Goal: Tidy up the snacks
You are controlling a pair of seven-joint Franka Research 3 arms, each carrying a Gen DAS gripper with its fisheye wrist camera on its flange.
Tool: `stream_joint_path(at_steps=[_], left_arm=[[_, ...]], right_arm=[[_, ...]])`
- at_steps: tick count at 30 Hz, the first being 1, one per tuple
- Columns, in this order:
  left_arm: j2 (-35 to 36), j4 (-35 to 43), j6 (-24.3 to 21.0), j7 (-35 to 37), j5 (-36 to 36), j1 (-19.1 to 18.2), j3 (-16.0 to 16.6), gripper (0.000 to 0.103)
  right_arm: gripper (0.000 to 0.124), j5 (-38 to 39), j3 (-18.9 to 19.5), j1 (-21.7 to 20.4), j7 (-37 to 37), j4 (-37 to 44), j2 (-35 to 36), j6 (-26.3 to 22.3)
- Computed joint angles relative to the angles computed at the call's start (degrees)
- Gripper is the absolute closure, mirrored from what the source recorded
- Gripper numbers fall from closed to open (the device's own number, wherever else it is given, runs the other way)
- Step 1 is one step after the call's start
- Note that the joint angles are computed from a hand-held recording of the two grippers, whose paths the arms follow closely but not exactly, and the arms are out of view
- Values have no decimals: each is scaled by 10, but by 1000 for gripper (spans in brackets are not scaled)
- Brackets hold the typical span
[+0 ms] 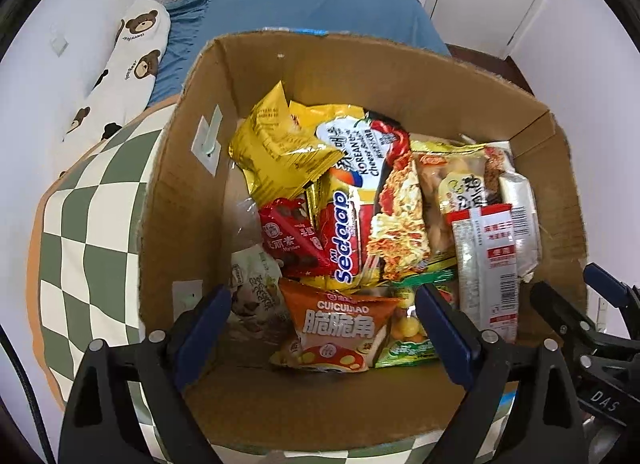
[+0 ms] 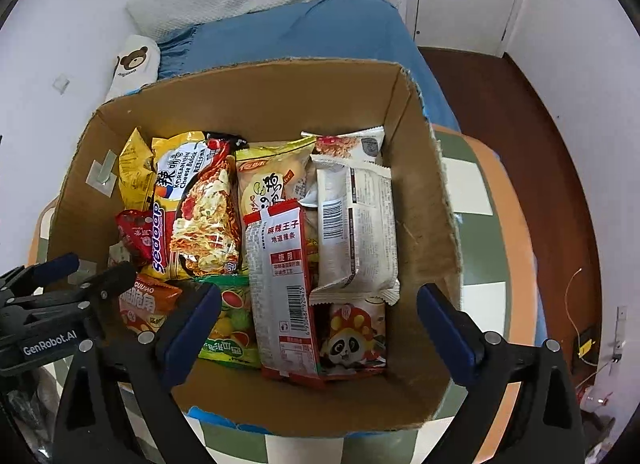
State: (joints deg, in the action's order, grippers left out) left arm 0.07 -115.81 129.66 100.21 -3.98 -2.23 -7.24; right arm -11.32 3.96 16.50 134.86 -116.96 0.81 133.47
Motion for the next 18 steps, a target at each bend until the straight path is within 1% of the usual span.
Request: stream_joint_path(at_steps=[3,6,8,12,15,18], left_arm=[[-23,-13,7,9,-14,0,1,9],[-62,-45,26,21,-23,-5,6,9],[-92,-69,38,31,-31,-10,11,9],[-165,-123,62,52,-47,-25,26,9],[-209,-152,64,62,-56,-38,41,9],[-259,-179,54,72,-69,-51,57,9]], right_arm=[[24,-8,3,1,9,-12,-20,4],[24,-27,10,0,24,-23,-40,3],[24,-57,20,1,42,-33,-60,-5],[24,-77,37,-3,69,-63,-109,-2],[24,-82,53,-8,86,-83,-148,-6],[23,-84,73,-12,101,-103,-193,-15]])
